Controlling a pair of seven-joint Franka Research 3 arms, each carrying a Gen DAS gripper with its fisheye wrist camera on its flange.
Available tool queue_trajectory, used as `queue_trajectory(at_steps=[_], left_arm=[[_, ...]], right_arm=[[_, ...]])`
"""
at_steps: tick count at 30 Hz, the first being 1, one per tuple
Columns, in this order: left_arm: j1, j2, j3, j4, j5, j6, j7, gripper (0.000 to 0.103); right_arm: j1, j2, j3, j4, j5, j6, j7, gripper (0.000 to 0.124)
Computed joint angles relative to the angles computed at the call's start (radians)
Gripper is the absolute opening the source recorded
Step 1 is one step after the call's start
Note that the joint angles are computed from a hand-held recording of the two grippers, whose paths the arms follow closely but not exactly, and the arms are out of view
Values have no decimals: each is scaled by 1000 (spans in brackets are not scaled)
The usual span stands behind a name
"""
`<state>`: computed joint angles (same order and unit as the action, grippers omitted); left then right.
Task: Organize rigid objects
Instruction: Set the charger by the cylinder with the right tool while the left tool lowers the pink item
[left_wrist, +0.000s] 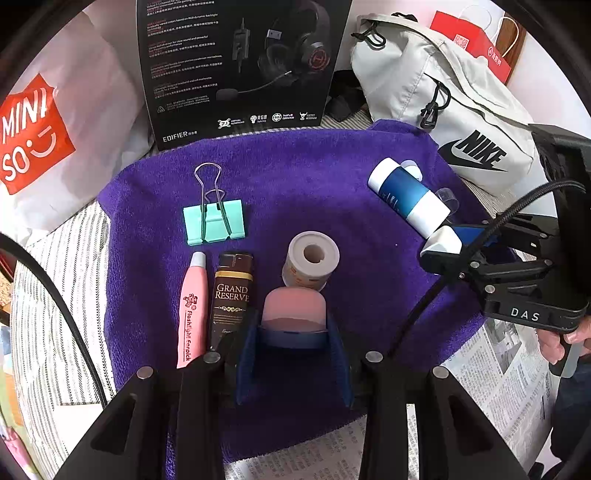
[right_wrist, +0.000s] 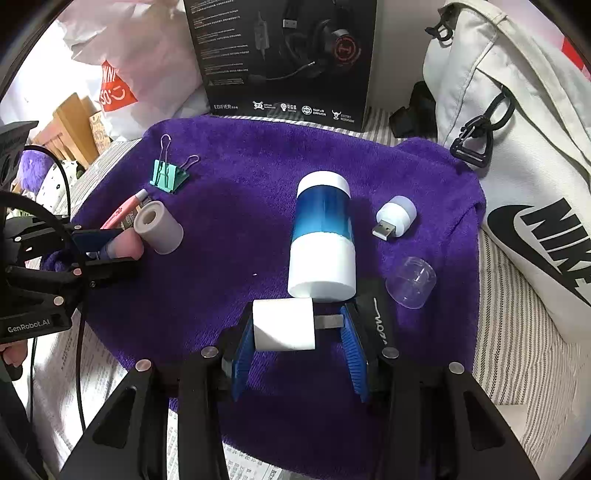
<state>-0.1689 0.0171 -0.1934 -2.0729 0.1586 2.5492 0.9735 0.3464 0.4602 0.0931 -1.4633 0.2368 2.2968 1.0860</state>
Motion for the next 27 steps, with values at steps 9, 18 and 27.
queue_trajectory(at_steps=[9, 18, 27], left_arm=[[2, 9, 1, 5, -15, 2, 10, 35], [1, 13, 1, 16, -11, -16, 11, 35], [-4, 14, -4, 31, -24, -61, 36, 45]], right_arm=[[1, 9, -1, 12, -2, -5, 0, 44], [-11, -21, 4, -18, 22, -22, -16, 50], [-30, -75, 3, -78, 52, -10, -28, 51]])
